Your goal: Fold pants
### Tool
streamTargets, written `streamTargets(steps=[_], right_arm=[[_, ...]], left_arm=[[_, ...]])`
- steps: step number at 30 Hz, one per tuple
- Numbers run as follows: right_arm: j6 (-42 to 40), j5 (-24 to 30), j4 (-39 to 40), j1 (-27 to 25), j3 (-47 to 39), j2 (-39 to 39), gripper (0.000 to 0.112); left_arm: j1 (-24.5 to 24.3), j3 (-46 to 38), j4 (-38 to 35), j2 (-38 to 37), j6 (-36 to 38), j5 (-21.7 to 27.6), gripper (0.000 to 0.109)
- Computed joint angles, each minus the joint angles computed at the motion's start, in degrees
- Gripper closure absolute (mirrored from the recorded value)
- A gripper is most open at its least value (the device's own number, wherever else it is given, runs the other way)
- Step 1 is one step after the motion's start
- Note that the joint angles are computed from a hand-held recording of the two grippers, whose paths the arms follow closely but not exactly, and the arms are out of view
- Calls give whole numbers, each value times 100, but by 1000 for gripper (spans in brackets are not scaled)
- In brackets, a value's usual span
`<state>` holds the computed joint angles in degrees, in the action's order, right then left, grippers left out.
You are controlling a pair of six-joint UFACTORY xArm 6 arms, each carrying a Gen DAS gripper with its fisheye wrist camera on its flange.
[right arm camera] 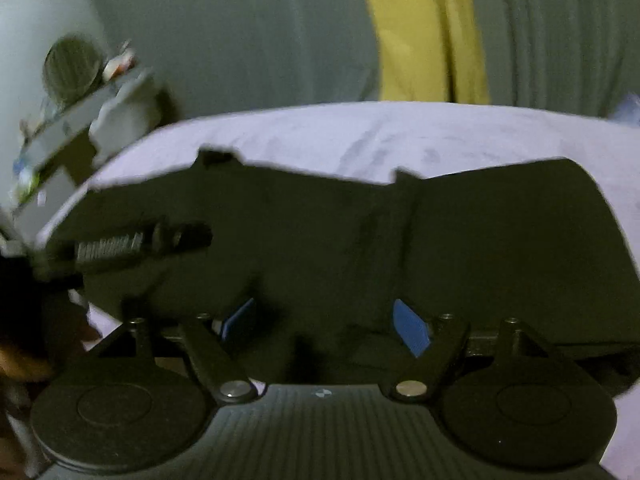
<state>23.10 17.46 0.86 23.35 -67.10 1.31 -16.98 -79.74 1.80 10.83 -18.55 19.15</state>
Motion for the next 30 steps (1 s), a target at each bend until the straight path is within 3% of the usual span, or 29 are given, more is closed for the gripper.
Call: streamTargets(steps=[4,5,9,12,17,21,23,25,26,27,30], right_arm=[[1665,-217,-237,-648,494,-494,36],[1977,-165,-233,-834,552,-521,43],[2040,595,358,-1376,735,-507,99],[1971,66,1227,-1415,1077,-585,98],[1910,-155,965,-1314,1236,-689,86],[1539,-281,1173,-1261,1213,-629,71],[1272,-355,1413,-1243,1169,-571,66],[1134,-382,1548,-1226,1155,-556,63],[1002,-408,1684,-1211,1134,-529,60],[888,-436,1809,-1197,1148,-544,57],[529,-551,2233,-1147,1166,-543,47]], left_arm=[[-160,-187,-1670,148,1403,255,6],[-190,-235,-1970,181,1632,341,6],[-262,-573,-2754,402,2176,756,6],[-327,-1018,-2969,715,2226,1062,6],[-414,-2082,-2585,1512,1605,1712,6],[-454,-2759,-3173,1966,1766,2104,6],[-442,-3222,-3329,2288,1781,2451,6],[-460,-3510,-3368,2507,1732,2498,7],[-451,-3569,-3581,2550,1801,2522,22],[-423,-3727,-3775,2646,1776,2652,49],[-383,-4153,-3679,2905,1155,2945,67]])
